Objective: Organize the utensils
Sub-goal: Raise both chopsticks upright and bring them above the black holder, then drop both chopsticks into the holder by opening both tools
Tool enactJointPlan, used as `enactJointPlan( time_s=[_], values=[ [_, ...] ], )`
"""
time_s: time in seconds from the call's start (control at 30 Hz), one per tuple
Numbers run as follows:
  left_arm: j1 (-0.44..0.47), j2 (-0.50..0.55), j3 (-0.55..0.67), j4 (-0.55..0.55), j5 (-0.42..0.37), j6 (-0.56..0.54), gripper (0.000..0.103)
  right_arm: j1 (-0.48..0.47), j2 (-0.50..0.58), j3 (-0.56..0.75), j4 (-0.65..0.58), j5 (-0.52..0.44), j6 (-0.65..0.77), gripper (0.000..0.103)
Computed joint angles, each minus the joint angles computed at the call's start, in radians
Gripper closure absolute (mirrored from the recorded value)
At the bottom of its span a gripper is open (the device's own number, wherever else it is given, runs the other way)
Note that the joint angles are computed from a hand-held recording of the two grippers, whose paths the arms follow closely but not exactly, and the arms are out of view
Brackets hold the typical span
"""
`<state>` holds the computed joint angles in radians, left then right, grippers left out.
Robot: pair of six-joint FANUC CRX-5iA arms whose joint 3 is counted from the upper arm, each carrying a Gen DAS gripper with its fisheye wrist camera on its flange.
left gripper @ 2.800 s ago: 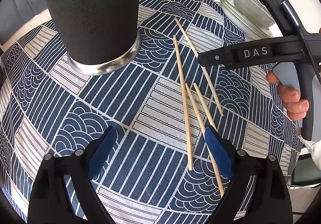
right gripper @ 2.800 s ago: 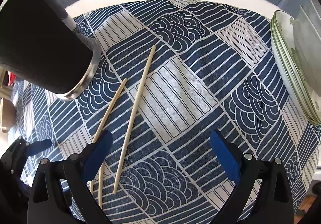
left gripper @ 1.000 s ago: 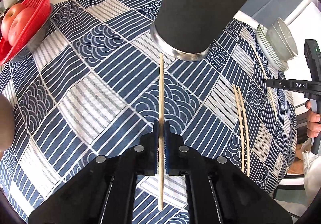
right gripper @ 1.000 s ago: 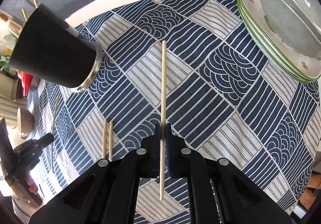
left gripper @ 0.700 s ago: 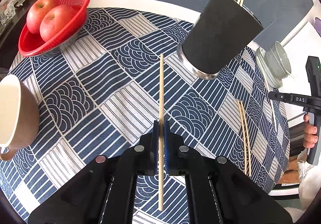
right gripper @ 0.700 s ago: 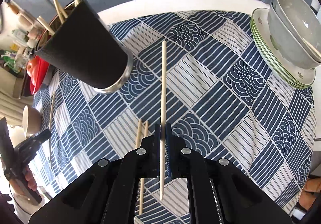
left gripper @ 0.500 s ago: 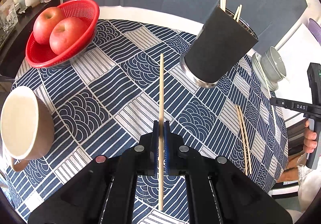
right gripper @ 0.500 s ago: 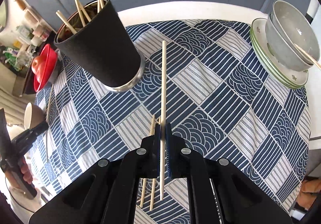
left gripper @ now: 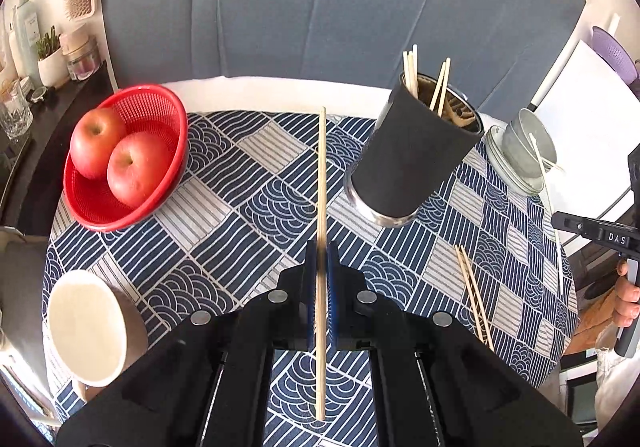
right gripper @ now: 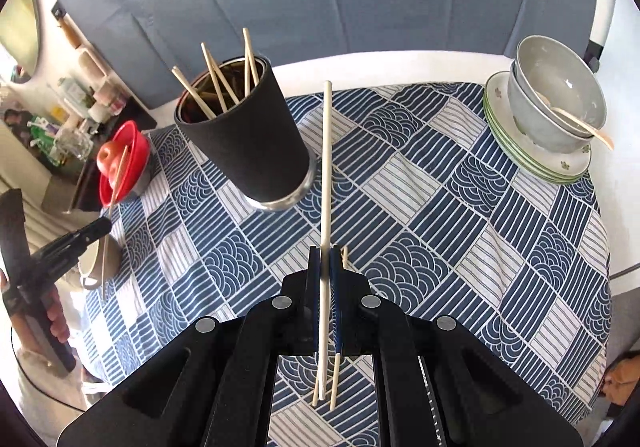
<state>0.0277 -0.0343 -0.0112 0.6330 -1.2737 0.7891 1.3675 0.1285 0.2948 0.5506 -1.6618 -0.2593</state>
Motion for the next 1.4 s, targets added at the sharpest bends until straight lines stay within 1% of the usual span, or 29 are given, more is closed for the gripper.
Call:
enactJointPlan(
  time_s=[0.13,0.27,0.43,0.6,0.7,0.87,1.03,1.13,1.2,1.27,1.37,1.4],
  values=[
    [-0.026,0.007,0.031,0.024,0.033,0.016,0.098,-0.021,-0.002,0.012,0.03,0.015,0.056,0.098],
    [-0.058,0.02,0.076,0.029,0.056,0.055,0.098,-0.055,0.0,0.027,0.053,0.035,0.111,0.098],
    [-0.12,0.051,0.148,0.016,0.076,0.08,0.098,-0.105,-0.007,0.025,0.079,0.101,0.188,0.098],
    [-0.17,0.088,0.207,0.032,0.103,0.113,0.098,-0.144,0.0,0.029,0.146,0.156,0.267,0.098],
    [-0.193,0.121,0.248,0.046,0.103,0.146,0.098,-0.166,0.015,0.055,0.161,0.167,0.318,0.098],
    [-0.225,0.169,0.298,0.076,0.122,0.189,0.098,-0.206,0.005,0.048,0.174,0.25,0.363,0.098],
    [-0.251,0.195,0.299,0.138,0.179,0.201,0.098,-0.25,-0.018,0.007,0.185,0.356,0.368,0.098],
    [-0.262,0.209,0.29,0.184,0.206,0.205,0.098,-0.273,-0.017,0.005,0.178,0.383,0.392,0.098],
    [-0.27,0.21,0.261,0.232,0.24,0.18,0.098,-0.287,-0.021,-0.001,0.168,0.402,0.4,0.098],
    [-0.283,0.204,0.236,0.25,0.286,0.153,0.098,-0.302,-0.029,-0.012,0.155,0.427,0.41,0.098],
    [-0.302,0.198,0.185,0.313,0.339,0.073,0.098,-0.319,-0.034,-0.028,0.155,0.459,0.435,0.098],
    [-0.309,0.198,0.175,0.319,0.355,0.057,0.098,-0.324,-0.035,-0.036,0.158,0.472,0.439,0.098]
  ],
)
